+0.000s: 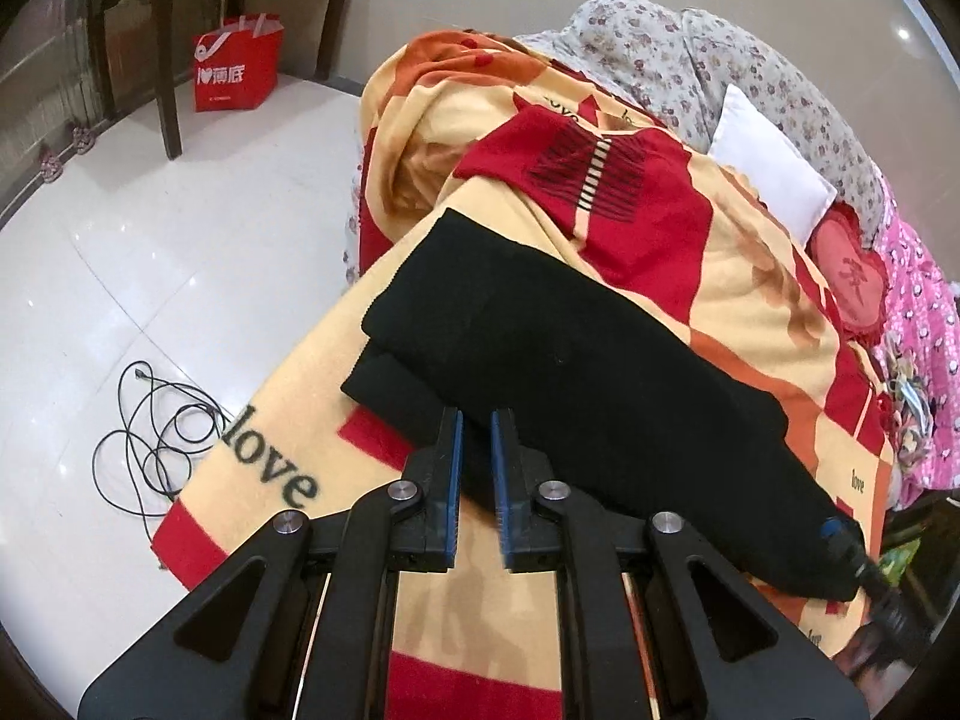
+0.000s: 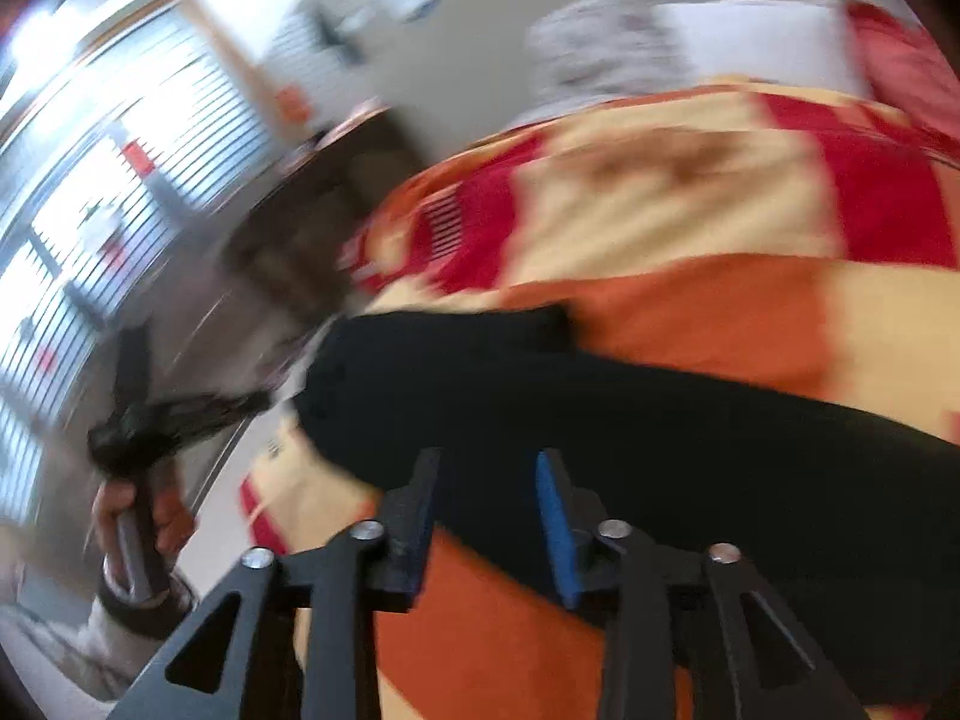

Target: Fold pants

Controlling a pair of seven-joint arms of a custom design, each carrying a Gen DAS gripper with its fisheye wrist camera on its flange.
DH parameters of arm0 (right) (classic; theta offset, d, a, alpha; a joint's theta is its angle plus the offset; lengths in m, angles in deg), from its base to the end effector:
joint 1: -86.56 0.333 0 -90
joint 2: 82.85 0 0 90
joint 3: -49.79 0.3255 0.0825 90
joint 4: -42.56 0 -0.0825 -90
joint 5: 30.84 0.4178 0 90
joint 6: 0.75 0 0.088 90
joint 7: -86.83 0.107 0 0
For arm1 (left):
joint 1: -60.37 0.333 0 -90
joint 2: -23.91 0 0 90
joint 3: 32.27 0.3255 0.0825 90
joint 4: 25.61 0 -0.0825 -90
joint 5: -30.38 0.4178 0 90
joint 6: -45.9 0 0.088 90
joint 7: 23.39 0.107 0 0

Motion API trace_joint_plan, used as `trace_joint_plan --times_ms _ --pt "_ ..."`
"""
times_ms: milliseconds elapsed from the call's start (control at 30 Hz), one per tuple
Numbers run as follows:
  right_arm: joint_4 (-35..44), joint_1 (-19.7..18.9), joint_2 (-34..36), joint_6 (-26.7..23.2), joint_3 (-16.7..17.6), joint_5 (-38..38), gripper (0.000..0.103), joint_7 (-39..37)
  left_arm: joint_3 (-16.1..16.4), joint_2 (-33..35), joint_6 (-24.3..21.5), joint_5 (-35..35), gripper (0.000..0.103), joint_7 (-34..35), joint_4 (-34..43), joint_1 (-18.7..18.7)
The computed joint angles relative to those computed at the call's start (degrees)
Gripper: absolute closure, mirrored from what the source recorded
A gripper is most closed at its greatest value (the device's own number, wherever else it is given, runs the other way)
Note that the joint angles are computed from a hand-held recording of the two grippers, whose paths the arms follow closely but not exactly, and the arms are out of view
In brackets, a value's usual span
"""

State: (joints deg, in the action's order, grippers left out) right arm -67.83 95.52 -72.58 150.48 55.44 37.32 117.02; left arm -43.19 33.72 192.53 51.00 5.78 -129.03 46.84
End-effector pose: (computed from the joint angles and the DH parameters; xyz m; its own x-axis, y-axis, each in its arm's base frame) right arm 0.6478 0.1413 0.4354 0.4770 -0.7893 -0.3866 -0.7031 -0.0788 -0.7068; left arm 0.6243 -0.2811 0.5111 0.2957 -0.9053 0.3048 -0.7547 -0.4170 -0.5065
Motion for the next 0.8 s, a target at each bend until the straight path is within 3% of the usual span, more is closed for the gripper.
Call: trace_joint_plan --times_ms 67,200,300,400,500,567,667,700,733,800 --pt "2.2 2.3 2.2 0.0 1.0 -6.1 0.067 0.6 0.1 0.3 -0.3 -1.1 0.084 0.2 0.0 0.4" --pt "4.3 6.9 5.3 5.7 2.1 -20.4 0.067 2.3 0.9 0.2 0.3 -2.5 0.073 -2.1 -1.0 1.4" --pt "7.6 7.5 8.6 6.4 2.7 -26.1 0.067 3.4 1.5 0.6 3.3 -2.6 0.048 -4.9 -1.7 2.2" --pt "10.3 8.8 11.5 6.9 1.9 -34.2 0.067 7.6 1.4 2.4 5.1 -3.9 0.048 -4.1 -0.4 3.1" --pt "10.3 9.9 12.5 10.5 1.7 -39.5 0.067 9.1 1.3 4.7 3.3 -4.1 0.047 -2.6 2.4 3.0" --pt "10.2 12.9 13.4 13.2 -1.1 -46.2 0.067 13.9 0.9 5.7 3.9 -5.1 0.047 -0.7 3.3 3.1" --pt "12.0 10.8 14.9 12.3 0.7 -47.9 0.078 14.8 1.2 6.2 4.8 -4.5 0.047 0.0 3.8 2.7" --pt "13.2 8.6 15.2 10.1 2.6 -46.0 0.086 14.1 1.0 6.2 5.1 -5.3 0.047 0.6 3.6 3.0" --pt "16.2 4.5 16.1 4.8 6.2 -40.6 0.095 12.4 0.8 6.0 5.8 -5.9 0.047 1.1 3.4 3.1" --pt "20.4 0.2 17.7 -3.1 9.0 -32.1 0.097 11.2 0.5 5.3 7.4 -6.9 0.047 2.7 2.5 3.5"
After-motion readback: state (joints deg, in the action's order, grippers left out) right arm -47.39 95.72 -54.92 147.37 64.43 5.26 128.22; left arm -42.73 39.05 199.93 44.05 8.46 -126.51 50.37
